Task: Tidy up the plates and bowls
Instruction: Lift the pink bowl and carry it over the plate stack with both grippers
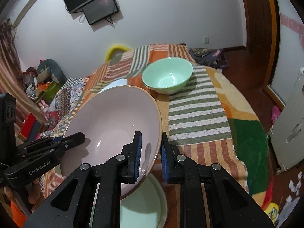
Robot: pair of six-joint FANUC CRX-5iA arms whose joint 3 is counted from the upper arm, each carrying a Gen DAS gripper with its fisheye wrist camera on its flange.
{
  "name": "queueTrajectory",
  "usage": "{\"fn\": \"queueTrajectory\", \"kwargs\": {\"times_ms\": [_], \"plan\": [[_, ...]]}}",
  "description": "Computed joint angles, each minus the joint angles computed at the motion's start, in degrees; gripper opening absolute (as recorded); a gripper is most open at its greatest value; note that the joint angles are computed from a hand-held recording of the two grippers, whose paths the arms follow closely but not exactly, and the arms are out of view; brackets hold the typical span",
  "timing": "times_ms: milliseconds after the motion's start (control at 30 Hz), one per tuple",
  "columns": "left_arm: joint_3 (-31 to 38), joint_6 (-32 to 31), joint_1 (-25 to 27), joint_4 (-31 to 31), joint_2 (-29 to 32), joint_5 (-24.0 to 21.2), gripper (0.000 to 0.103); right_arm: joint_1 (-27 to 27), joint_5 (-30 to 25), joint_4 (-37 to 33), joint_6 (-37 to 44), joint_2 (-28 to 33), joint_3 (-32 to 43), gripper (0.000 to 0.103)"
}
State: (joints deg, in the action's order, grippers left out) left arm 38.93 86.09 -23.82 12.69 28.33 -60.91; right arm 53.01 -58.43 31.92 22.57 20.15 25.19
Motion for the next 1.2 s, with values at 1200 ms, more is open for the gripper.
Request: {"fn": "queueTrajectory", "kwargs": {"times_ms": [1200], "plan": [[-30.0, 1.9, 11.6, -3.5, -26.0, 7.0, 0.012, 7.8, 1.5, -5.1, 9.7, 10.1, 13.9, 0.017]]}}
